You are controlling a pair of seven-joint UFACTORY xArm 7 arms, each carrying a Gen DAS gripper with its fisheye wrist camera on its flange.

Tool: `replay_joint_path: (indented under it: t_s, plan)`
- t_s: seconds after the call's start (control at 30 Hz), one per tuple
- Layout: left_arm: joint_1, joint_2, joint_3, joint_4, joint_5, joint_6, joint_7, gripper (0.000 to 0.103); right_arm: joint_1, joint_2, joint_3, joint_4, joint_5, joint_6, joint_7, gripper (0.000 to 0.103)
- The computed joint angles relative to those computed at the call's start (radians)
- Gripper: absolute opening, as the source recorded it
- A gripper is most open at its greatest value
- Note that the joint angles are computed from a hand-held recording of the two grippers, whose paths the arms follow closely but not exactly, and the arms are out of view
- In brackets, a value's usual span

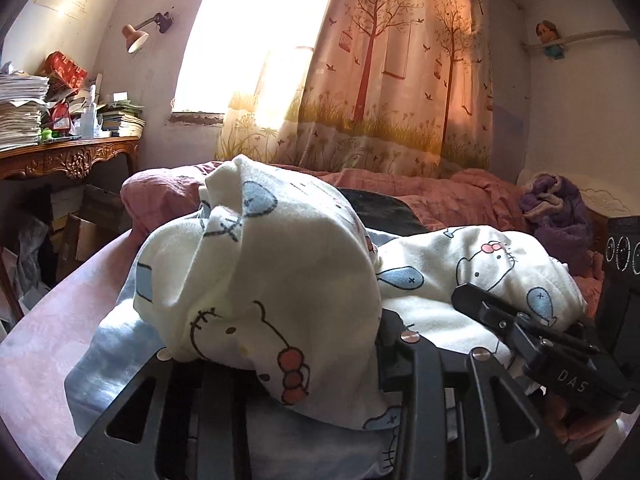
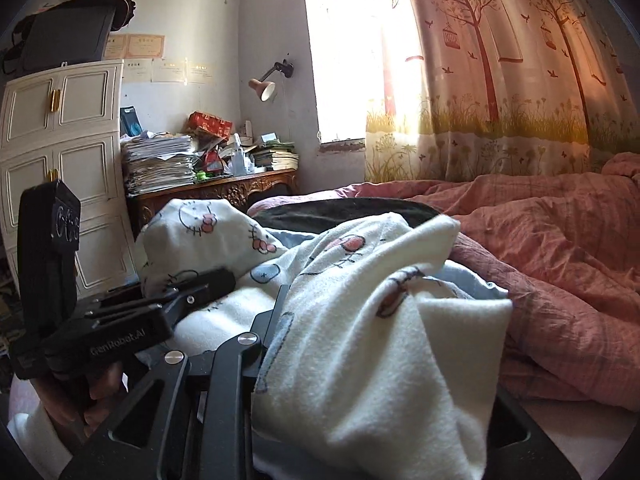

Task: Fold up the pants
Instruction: 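Carry the bundle with both tools and lower it onto the clothes stack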

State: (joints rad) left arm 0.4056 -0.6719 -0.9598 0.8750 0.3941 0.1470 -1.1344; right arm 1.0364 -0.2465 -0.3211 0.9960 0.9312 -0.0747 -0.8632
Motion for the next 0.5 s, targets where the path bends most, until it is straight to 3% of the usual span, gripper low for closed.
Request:
replay_joint_path:
  t_s: [0.07,0.13,0.23,0.37,0.5]
  plan:
    - [-0.021,0.018,0.009,0.027,0.005,0.061,0.027,0.039,0.007,-0.015,-0.027,0.003,0.004,0.043,0.028,0.030]
    - [-0.043,0.031,0.027,0.033,0.012,0.083,0.031,0.041,-0.091,-0.019,0.047,-0.002,0.023,0.071,0.055,0.036]
    - [-0.067,0.030,0.048,0.045,0.031,0.127,0.027,0.049,-0.153,-0.024,0.099,-0.012,0.032,0.069,0.042,0.044]
    - [-0.064,0.021,0.037,0.087,0.084,0.241,0.032,0.065,-0.322,-0.025,0.237,-0.029,-0.109,0.080,0.180,0.052]
    - [-0.072,0.013,0.049,0.100,0.114,0.313,0.001,0.086,-0.338,-0.031,0.244,-0.037,-0.156,0.088,0.237,0.056]
